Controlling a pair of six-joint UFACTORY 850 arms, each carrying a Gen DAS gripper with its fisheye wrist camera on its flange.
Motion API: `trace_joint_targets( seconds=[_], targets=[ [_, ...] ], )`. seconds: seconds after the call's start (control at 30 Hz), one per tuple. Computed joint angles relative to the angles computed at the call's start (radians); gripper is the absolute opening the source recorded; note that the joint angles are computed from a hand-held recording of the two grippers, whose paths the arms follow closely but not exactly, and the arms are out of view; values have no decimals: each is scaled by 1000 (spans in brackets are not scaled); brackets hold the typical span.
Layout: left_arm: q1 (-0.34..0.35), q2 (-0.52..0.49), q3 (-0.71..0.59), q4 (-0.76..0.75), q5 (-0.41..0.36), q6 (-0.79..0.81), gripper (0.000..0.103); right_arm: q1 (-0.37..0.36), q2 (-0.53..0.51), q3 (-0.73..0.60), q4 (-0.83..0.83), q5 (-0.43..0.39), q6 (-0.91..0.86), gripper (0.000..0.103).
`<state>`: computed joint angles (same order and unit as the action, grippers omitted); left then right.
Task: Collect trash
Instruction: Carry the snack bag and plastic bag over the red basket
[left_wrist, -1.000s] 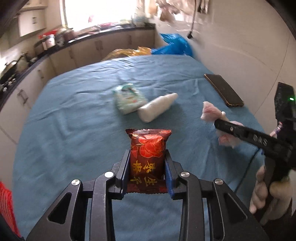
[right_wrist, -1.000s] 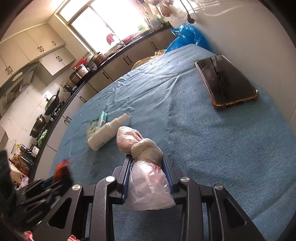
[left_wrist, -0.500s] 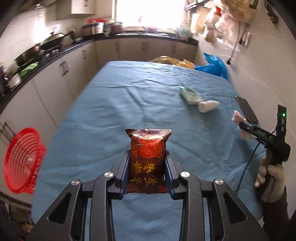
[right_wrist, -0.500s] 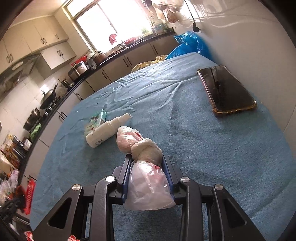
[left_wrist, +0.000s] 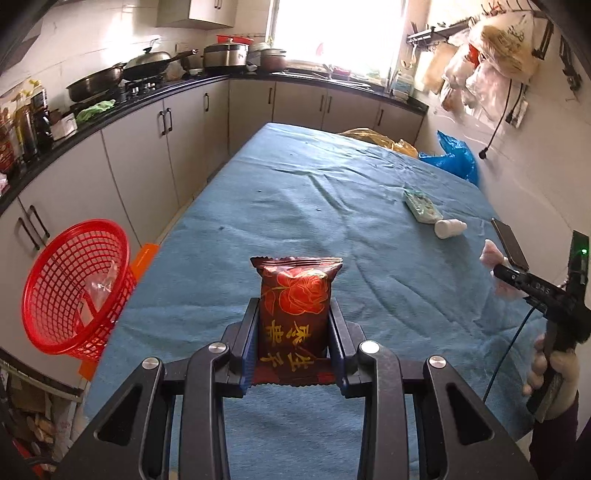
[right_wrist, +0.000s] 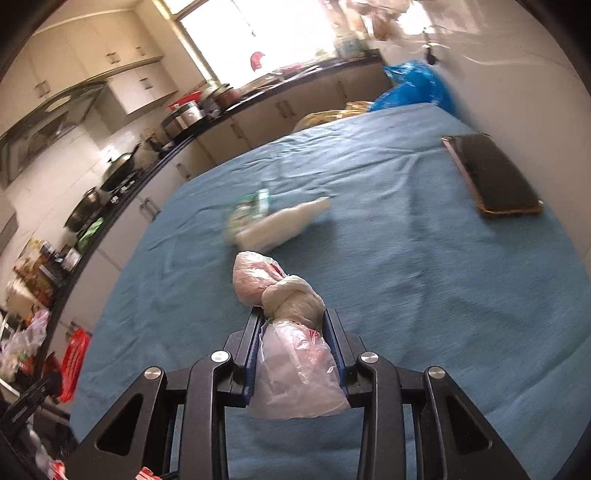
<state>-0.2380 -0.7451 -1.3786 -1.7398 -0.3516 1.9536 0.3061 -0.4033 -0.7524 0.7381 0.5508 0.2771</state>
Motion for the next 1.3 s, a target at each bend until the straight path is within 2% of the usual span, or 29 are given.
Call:
trace_joint_targets(
  seconds=[0.2, 0.43, 0.73, 1.3],
  targets=[
    [26, 19, 29, -123, 0, 114, 32, 61, -9, -58, -18, -13, -31, 35],
    [64, 31, 45, -216, 6, 190, 32, 128, -71, -159, -3, -41, -109, 35],
    [94, 44, 81, -585, 46, 540, 32, 168, -113, -237, 54, -91, -214, 35],
    [150, 45, 92, -563, 15, 505, 32, 216, -193, -387, 147, -166, -397, 35]
  ],
)
